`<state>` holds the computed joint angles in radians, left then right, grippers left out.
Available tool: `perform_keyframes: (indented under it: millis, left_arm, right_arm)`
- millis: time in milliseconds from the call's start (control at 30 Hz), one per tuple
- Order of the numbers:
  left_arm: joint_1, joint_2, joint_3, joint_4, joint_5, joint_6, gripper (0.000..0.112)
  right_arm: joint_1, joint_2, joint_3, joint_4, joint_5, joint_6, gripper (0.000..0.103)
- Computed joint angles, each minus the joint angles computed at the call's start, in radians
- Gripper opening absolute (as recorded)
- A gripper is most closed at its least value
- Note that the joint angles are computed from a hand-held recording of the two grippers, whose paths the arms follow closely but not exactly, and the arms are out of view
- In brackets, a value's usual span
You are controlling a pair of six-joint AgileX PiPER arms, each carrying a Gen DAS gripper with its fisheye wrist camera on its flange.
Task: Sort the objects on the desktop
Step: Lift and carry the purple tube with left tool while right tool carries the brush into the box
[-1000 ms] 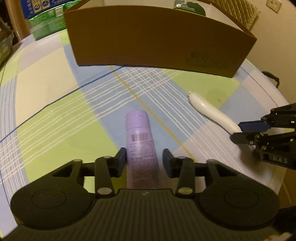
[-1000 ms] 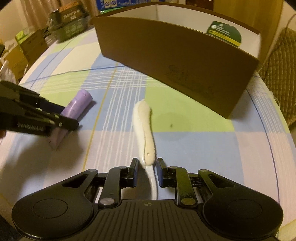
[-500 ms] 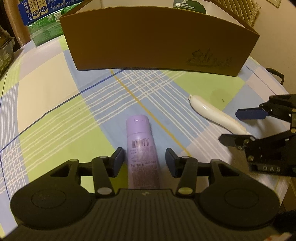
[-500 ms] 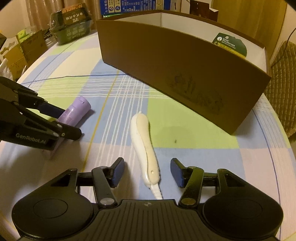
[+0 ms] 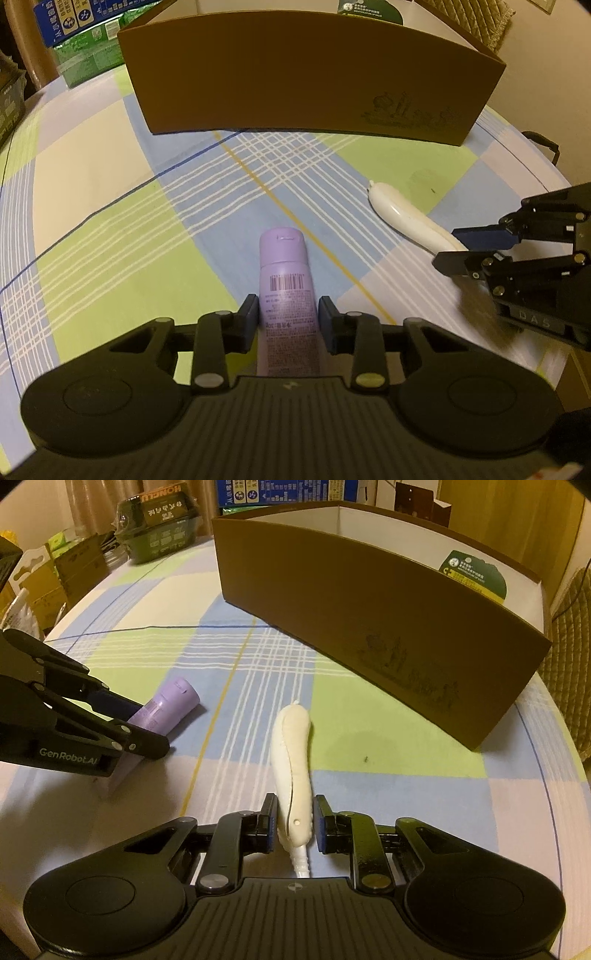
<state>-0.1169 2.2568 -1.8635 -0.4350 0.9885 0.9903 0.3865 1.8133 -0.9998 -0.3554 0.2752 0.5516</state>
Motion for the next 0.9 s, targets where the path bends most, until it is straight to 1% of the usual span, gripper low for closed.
perform_keyframes:
  millis: [67, 133, 300, 467, 667, 900]
  left_arm:
    - [0.006, 0.005, -0.015, -0.002, 0.023, -0.018, 0.029]
    - [0.013, 0.0, -0.015, -0.013, 0.034, -0.016, 0.029]
    - [0.023, -0.013, -0.016, -0.027, 0.042, -0.004, 0.029]
    - [0.024, -0.024, -0.017, -0.038, 0.041, -0.004, 0.029]
    - [0.025, -0.042, -0.005, -0.047, 0.041, 0.009, 0.029]
    - [0.028, -0.051, -0.001, -0.057, 0.042, 0.014, 0.029]
  right_arm:
    - [-0.016, -0.008, -0.001, 0.09, 0.0, -0.075, 0.017]
    - [-0.02, -0.023, 0.007, 0.11, -0.003, -0.087, 0.017]
    - [-0.024, -0.06, 0.023, 0.097, -0.007, -0.062, 0.017]
    - [-0.026, -0.079, 0.024, 0.119, -0.003, -0.073, 0.017]
    - [-0.025, -0.09, 0.025, 0.142, 0.001, -0.09, 0.017]
    - [-0.022, -0.105, 0.027, 0.138, 0.004, -0.07, 0.017]
